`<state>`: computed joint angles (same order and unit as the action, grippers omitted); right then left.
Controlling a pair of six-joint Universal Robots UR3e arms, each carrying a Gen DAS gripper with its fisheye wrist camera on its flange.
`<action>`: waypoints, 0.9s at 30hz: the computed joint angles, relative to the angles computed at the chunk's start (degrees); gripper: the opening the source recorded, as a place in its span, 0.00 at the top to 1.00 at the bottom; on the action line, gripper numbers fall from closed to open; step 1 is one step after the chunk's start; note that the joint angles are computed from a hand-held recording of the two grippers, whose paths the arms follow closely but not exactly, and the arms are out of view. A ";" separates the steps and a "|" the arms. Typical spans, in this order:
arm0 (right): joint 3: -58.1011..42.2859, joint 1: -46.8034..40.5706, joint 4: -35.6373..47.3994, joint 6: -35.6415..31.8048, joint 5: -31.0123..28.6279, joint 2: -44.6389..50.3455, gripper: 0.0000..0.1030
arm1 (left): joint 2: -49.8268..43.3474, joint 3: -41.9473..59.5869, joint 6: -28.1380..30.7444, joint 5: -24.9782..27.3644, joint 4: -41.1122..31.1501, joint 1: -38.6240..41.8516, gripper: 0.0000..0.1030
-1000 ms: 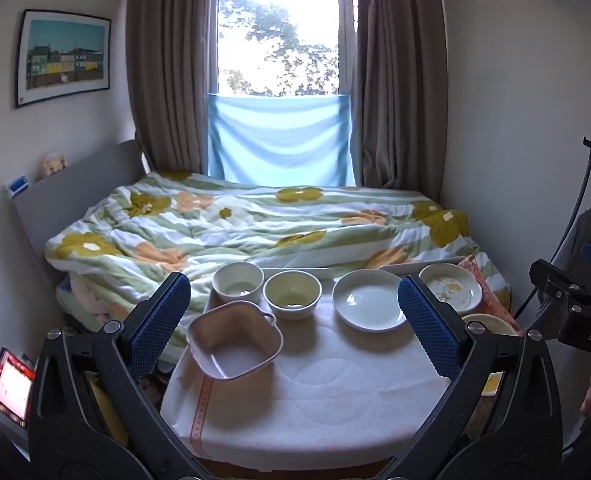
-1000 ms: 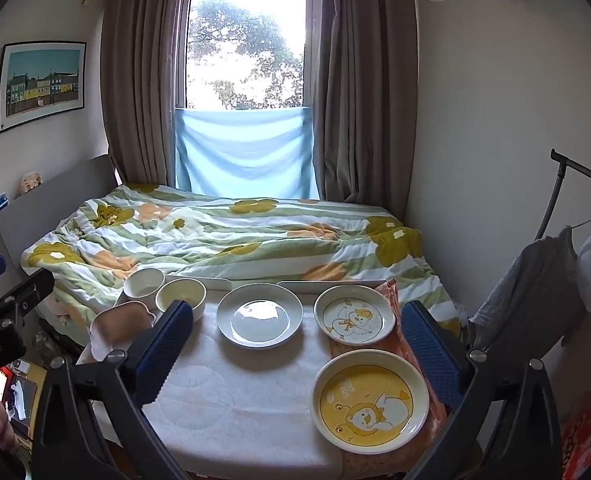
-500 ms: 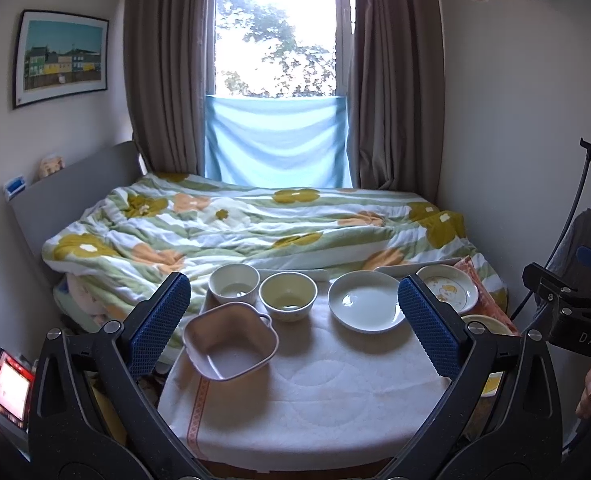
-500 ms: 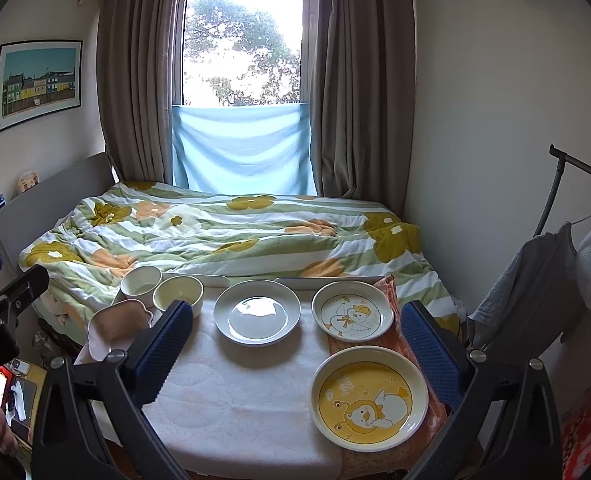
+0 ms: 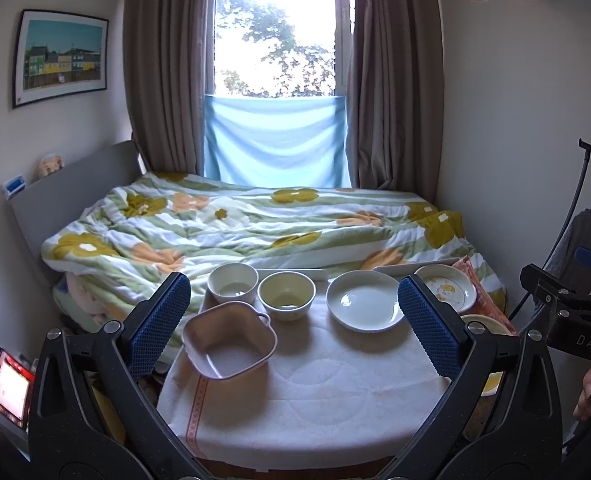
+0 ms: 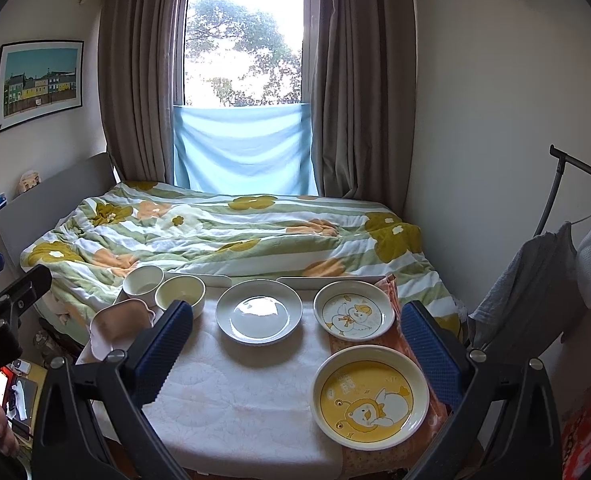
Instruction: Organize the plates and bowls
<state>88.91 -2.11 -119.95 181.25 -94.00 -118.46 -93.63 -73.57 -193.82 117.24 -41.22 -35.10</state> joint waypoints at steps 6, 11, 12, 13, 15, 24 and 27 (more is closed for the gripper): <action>-0.31 -0.96 0.71 -0.56 0.66 -0.16 0.00 | -0.21 0.86 0.10 -0.51 -0.70 0.12 0.00; -0.64 -1.00 0.87 -0.66 0.59 0.11 0.00 | -0.26 0.51 -0.07 -0.27 -0.35 -0.07 0.00; -0.73 -1.03 0.94 -0.69 0.61 0.15 0.00 | -0.32 0.64 -0.20 -0.42 -0.49 -0.04 0.00; -0.74 -1.08 0.96 -0.72 0.61 0.13 0.00 | -0.47 0.89 -0.32 -0.42 -0.70 -0.14 0.00; -0.97 -1.34 1.21 -0.81 0.95 0.20 0.00 | -0.37 0.84 -0.21 -0.56 -0.81 0.02 0.00; -1.12 -1.39 1.12 -0.89 0.85 0.43 0.00 | -0.21 0.94 -0.16 -0.74 -1.09 0.24 0.00; -0.98 -1.49 1.12 -0.99 0.93 0.31 0.00 | 0.07 0.88 -0.01 -1.18 -1.26 0.67 0.00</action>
<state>87.93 -3.60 -118.84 180.26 -93.07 -118.15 -93.56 -72.69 -193.83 116.06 -42.48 -34.43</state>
